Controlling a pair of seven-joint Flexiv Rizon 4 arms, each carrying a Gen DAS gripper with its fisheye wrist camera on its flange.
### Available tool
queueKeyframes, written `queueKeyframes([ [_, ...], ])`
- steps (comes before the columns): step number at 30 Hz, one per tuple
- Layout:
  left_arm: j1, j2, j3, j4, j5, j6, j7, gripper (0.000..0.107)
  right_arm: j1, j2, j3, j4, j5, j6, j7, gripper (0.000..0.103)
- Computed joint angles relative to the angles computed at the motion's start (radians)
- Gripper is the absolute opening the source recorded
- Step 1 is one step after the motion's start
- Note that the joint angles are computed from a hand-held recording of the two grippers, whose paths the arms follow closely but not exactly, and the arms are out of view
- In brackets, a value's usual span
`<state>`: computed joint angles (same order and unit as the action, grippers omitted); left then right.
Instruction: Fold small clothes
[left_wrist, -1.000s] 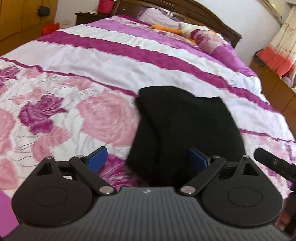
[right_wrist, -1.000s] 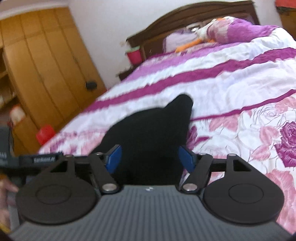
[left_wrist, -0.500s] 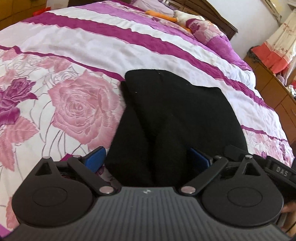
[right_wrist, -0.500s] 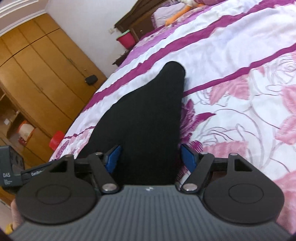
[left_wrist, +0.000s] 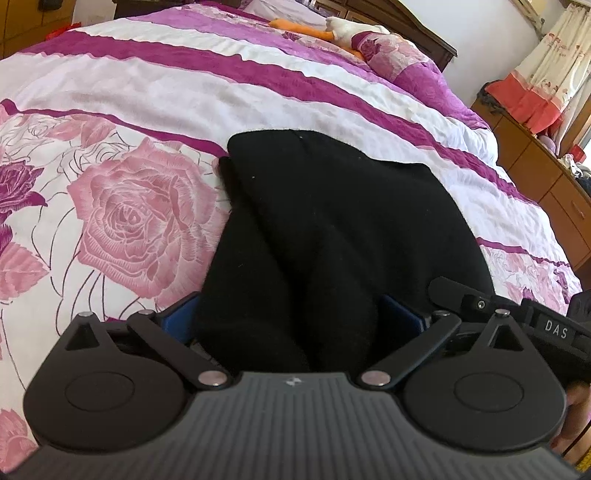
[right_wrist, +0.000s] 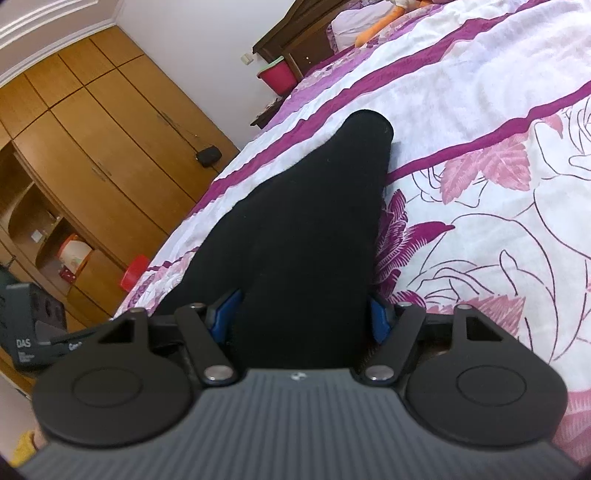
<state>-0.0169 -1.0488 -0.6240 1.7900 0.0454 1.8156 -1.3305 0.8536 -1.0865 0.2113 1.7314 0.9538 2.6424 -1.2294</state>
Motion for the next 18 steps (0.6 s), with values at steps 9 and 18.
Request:
queueKeyframes([
  [9,0.054,-0.042,-0.068,0.002,0.043,0.017,0.014,0.090,-0.002,-0.009,-0.002,-0.037,0.018,0.008,-0.005,0.070],
  [18,0.257,-0.232,-0.348,0.043,0.085,-0.032,0.064,0.051,-0.025,0.031,0.029,0.014,-0.023,0.038,0.093,0.042],
])
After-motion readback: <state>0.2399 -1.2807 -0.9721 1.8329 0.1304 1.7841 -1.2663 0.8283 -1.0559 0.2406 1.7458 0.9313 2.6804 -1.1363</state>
